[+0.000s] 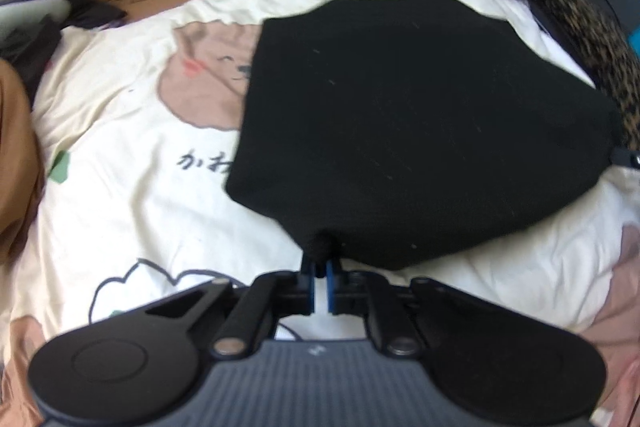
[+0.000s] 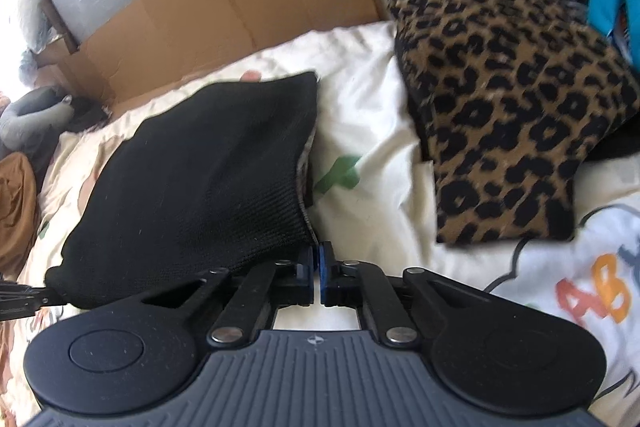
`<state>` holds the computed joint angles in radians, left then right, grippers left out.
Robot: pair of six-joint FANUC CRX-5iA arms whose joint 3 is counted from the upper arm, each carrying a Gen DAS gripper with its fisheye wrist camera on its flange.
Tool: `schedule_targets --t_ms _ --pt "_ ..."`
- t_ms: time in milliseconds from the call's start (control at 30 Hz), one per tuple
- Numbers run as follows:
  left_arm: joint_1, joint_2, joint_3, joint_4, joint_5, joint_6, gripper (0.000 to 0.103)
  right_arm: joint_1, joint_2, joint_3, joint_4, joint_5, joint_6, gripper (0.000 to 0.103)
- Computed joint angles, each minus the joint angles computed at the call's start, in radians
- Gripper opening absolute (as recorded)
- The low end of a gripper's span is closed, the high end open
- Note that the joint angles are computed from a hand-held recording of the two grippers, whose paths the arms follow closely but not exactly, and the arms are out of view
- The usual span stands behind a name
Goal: Fold clothes
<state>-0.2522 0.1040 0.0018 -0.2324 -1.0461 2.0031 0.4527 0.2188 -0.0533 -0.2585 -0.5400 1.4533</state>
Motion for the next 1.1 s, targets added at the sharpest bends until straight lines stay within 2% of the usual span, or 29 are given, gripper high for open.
schedule_targets --t_ms 100,167,233,267,433,600,733,767,867,933,1100 --pt "0.01 -0.04 -0.039 -0.015 0.019 0.005 0.004 0.012 -0.012 -0.016 0.06 0.029 -0.052 0.0" --pt "0.001 -0.035 -0.036 -0.016 0.015 0.021 0.004 0.029 -0.017 -0.045 0.159 0.058 -0.139 0.0" --pt "-0.014 -0.022 -0.012 -0.019 -0.03 0.059 0.004 0.031 -0.01 -0.072 0.277 0.068 -0.26 0.0" --pt "0.013 -0.009 -0.019 0.006 -0.021 0.032 0.004 0.02 -0.002 -0.061 0.269 0.047 -0.279 0.0" --pt "0.024 0.007 -0.014 0.041 -0.074 -0.006 0.006 -0.036 -0.019 -0.049 0.119 0.03 -0.226 0.0" --pt "0.015 -0.007 0.001 -0.017 -0.112 0.036 0.006 -0.033 -0.042 -0.043 -0.016 0.053 -0.122 0.001" --pt "0.008 -0.043 0.009 -0.071 -0.073 0.096 0.006 -0.042 -0.059 -0.011 -0.225 0.053 0.108 0.001" --pt "0.013 -0.056 0.001 -0.062 -0.034 0.081 0.007 -0.049 -0.06 0.003 -0.289 0.042 0.182 0.002" --pt "0.041 -0.045 -0.002 0.024 0.032 0.005 0.008 -0.047 -0.035 0.045 -0.359 -0.002 0.291 0.005" --pt "0.057 -0.032 -0.013 0.09 0.07 -0.041 0.008 -0.024 -0.019 0.051 -0.325 -0.002 0.289 0.005" --pt "0.045 -0.008 -0.039 0.157 0.122 -0.094 0.008 0.0 0.008 0.069 -0.287 -0.014 0.294 0.006"
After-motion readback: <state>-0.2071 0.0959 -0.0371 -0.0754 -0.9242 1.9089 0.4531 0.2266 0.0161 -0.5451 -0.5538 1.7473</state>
